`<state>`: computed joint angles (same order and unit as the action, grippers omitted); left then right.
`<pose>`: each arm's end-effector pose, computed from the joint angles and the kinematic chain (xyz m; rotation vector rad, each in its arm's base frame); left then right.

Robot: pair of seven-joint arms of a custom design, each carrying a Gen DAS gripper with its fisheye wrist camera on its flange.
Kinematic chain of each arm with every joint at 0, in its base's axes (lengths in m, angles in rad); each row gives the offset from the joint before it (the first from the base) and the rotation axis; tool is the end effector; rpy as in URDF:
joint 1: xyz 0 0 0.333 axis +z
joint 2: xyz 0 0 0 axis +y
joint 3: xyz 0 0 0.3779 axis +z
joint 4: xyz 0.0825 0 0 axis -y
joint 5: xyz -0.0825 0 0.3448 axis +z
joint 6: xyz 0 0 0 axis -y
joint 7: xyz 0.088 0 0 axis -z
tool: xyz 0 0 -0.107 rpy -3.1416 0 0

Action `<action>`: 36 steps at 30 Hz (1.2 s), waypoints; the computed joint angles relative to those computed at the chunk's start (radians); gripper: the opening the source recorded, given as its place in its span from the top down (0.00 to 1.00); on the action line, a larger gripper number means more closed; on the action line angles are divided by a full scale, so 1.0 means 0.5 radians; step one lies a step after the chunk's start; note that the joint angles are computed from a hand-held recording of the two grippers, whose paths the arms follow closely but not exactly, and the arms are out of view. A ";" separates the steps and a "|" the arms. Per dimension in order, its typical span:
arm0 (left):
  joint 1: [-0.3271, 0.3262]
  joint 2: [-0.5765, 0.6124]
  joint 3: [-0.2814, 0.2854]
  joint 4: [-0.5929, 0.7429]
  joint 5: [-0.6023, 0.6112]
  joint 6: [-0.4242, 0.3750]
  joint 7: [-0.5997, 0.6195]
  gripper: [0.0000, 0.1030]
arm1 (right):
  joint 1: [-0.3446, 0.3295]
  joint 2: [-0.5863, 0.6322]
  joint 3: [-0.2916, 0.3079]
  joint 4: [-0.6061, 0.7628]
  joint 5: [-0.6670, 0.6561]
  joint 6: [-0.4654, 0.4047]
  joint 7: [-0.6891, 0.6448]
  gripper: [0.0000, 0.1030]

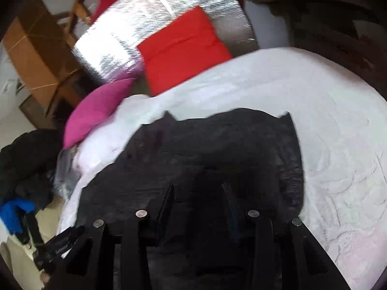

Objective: Fold large clothes

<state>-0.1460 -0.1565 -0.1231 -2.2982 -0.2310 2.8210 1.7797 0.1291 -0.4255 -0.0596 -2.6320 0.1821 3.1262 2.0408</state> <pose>0.4768 -0.1237 0.5728 -1.5882 2.1302 -0.7995 0.3839 0.0071 0.5762 -1.0648 1.9898 -0.4293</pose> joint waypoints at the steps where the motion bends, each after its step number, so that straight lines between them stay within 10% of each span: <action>1: -0.047 -0.014 0.030 -0.010 -0.108 0.030 0.094 0.15 | 0.102 -0.021 -0.065 -0.003 0.020 0.005 -0.047 0.58; 8: 0.001 0.035 -0.069 -0.008 0.145 -0.055 0.061 0.15 | 0.502 0.090 -0.265 0.153 0.261 -0.504 -0.370 0.58; 14: 0.032 0.020 -0.141 -0.087 0.479 0.032 -0.148 0.05 | 0.338 -0.013 -0.111 0.128 0.366 -0.376 -0.436 0.58; 20: 0.103 0.014 -0.223 -0.173 0.948 0.150 -0.514 0.00 | -0.343 0.108 0.390 0.170 -0.143 -0.225 0.002 0.53; 24: 0.057 0.004 -0.159 -0.207 0.894 0.207 -0.446 0.00 | -0.503 0.263 0.482 0.225 -0.416 -0.252 0.187 0.53; 36: 0.316 -0.102 -0.367 -0.257 1.563 0.287 -0.945 0.00 | -0.238 -0.048 0.283 0.111 -0.447 -0.337 0.232 0.53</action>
